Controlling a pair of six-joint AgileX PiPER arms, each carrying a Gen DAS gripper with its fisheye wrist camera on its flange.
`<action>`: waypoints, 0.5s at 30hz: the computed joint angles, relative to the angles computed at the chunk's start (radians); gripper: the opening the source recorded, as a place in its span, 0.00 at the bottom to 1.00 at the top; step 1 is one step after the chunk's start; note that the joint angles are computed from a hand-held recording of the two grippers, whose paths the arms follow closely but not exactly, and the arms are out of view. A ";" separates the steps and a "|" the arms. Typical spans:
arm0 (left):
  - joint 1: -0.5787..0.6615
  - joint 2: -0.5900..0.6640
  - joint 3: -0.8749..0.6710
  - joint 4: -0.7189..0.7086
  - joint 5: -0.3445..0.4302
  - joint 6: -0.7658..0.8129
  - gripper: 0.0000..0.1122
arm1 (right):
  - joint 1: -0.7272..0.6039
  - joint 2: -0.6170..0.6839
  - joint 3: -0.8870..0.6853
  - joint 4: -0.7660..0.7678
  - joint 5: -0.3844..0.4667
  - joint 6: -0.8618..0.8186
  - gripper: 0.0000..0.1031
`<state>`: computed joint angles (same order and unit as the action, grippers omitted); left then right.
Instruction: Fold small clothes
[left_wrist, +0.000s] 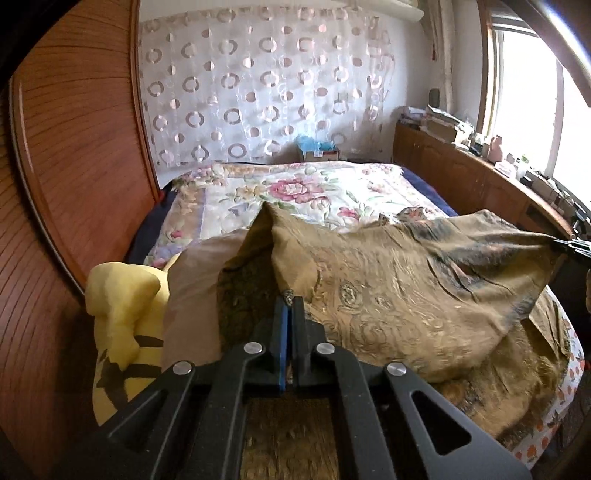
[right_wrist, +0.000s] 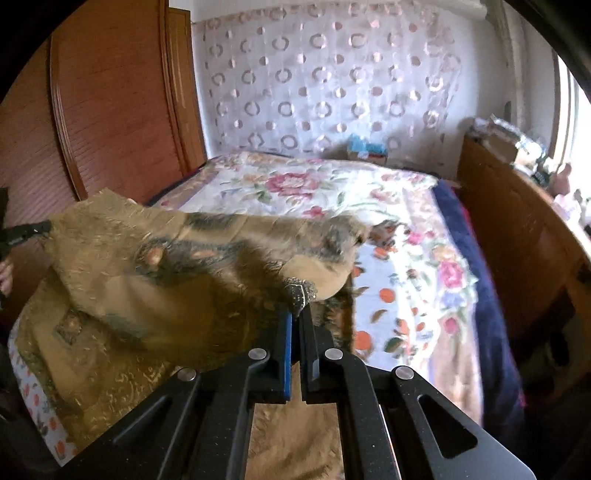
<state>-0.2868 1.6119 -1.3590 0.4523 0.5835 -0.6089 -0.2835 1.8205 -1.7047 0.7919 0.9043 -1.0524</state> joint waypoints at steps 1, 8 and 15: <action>0.000 -0.015 0.017 0.001 -0.005 -0.006 0.02 | -0.014 -0.020 0.028 0.017 0.010 -0.024 0.03; -0.047 -0.140 0.212 0.063 -0.034 -0.128 0.02 | -0.091 -0.140 0.217 0.089 0.028 -0.158 0.03; -0.092 -0.285 0.338 0.080 -0.025 -0.205 0.02 | -0.185 -0.233 0.330 0.135 0.094 -0.242 0.03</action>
